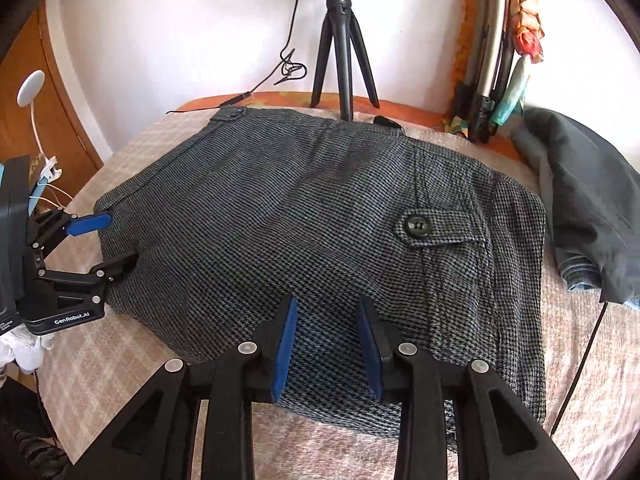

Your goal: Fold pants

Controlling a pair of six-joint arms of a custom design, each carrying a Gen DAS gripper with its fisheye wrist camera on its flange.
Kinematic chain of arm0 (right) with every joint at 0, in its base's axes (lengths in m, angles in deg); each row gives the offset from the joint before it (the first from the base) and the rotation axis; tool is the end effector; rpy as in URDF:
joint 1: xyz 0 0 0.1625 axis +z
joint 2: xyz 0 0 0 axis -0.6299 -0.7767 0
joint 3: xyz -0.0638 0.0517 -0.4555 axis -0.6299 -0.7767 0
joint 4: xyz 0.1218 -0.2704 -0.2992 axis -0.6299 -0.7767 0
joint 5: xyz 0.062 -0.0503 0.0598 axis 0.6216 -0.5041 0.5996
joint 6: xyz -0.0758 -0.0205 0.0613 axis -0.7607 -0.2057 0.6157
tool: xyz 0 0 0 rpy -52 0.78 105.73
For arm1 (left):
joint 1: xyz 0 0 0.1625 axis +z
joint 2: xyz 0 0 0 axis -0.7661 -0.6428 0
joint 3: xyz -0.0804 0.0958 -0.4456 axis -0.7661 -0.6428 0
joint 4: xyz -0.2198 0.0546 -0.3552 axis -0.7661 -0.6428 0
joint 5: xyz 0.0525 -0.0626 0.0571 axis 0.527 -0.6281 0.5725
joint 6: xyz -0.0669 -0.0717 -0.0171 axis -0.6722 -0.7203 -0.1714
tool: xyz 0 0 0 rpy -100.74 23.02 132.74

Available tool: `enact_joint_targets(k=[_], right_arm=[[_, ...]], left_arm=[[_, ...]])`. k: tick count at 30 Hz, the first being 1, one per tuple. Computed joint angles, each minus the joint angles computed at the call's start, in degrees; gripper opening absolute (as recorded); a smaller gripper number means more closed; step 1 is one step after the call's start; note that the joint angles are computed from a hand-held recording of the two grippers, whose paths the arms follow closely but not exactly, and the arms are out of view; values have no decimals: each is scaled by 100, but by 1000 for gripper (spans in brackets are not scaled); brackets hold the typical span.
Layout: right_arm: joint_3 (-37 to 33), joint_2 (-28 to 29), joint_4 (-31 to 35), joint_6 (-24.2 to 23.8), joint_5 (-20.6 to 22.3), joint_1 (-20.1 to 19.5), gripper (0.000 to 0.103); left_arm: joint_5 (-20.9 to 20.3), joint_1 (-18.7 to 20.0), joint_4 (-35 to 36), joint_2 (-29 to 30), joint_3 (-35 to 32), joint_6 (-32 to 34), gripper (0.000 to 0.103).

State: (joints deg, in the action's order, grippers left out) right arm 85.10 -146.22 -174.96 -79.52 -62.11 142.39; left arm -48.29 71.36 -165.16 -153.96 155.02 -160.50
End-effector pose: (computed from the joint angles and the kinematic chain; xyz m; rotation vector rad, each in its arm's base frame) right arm 0.1952 -0.4095 0.1562 1.0784 -2.4460 0.3290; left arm -0.1803 -0.2999 0.1448 0.2312 2.0156 -0.7364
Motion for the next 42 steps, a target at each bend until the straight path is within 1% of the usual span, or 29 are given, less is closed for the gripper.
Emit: enact_joint_targets(k=[1, 2, 4, 7, 8, 10, 11, 12, 14, 15, 16, 18, 20, 21, 22, 23, 24, 26, 28, 29, 30, 31, 33, 36, 37, 39, 40, 41, 42], right_arm=[[-7, -39, 134, -40, 72, -103, 32], [44, -128, 128, -183, 196, -192, 32], [55, -291, 271, -121, 228, -177, 32], [169, -821, 453, 289, 506, -250, 37], [243, -948, 396, 479, 495, -237, 38], [384, -1250, 303, 858, 441, -339, 45], [458, -1408, 284, 1094, 422, -429, 54], [519, -1560, 310, 1306, 395, -509, 61], [701, -1788, 89, 1520, 361, -710, 61], [798, -1863, -73, 1641, 341, -813, 63], [854, -1947, -55, 1810, 380, -944, 64], [871, -2018, 150, 2083, 646, -1235, 66], [875, -1944, 248, 2292, 784, -1461, 66], [905, -1912, 197, 2344, 953, -1577, 66], [995, -1906, -93, 2288, 1084, -1634, 67], [988, -1874, -143, 2273, 1190, -1664, 67], [962, -1870, -85, 2296, 1384, -1713, 67], [897, -1780, -13, 2391, 1618, -1766, 69], [915, -1671, -192, 2455, 1787, -1807, 70], [923, -1648, -200, 2527, 1971, -1870, 70], [937, -1651, -163, 2605, 2124, -1928, 71], [925, -1612, -156, 2629, 2146, -1917, 71], [906, -1385, -517, 2586, 1917, -1756, 70], [952, -1106, -1164, 2718, 1854, -1704, 67], [961, -1001, -1389, 2740, 1734, -1640, 65], [928, -806, -1697, 2777, 1418, -1461, 53], [900, -744, -1759, 2804, 1306, -1376, 50], [878, -703, -1823, 2812, 1224, -1315, 45], [861, -673, -1881, 2809, 1166, -1258, 41]], left_arm=[[-8, -4, -55, -28, 26, 14, 70], [-28, -7, -56, -51, 24, 36, 70], [-81, -42, 152, -104, -55, -88, 69], [7, -149, 402, -230, -159, -367, 69], [63, -175, 405, -265, -191, -398, 69], [227, -160, 336, -226, -289, -346, 69], [317, -106, 182, -139, -345, -217, 69], [400, -54, 50, -39, -398, -106, 69], [550, 74, -535, 220, -448, 310, 69], [600, 160, -908, 386, -476, 614, 69], [661, 250, -1253, 568, -509, 909, 69], [770, 434, -1944, 963, -568, 1562, 69], [810, 582, -2158, 1277, -653, 1848, 69], [786, 661, -2225, 1398, -677, 1937, 69], [763, 732, -2239, 1503, -692, 1973, 69], [770, 782, -2233, 1581, -687, 1977, 70], [885, 755, -2419, 1595, -584, 1985, 71], [840, 772, -2548, 1530, -542, 2040, 71], [785, 741, -2471, 1390, -543, 1993, 70], [847, 697, -2370, 1317, -538, 1878, 70], [905, 659, -2276, 1246, -547, 1751, 70], [947, 659, -2297, 1206, -562, 1718, 70], [1042, 686, -2361, 1198, -615, 1697, 70], [1168, 758, -2642, 1413, -714, 1887, 70], [1173, 794, -2822, 1527, -739, 2010, 70], [1039, 918, -3306, 1779, -791, 2376, 70], [982, 990, -3373, 1900, -842, 2444, 70], [972, 1046, -3274, 1999, -900, 2410, 70], [1033, 1049, -3279, 2073, -893, 2398, 70]])
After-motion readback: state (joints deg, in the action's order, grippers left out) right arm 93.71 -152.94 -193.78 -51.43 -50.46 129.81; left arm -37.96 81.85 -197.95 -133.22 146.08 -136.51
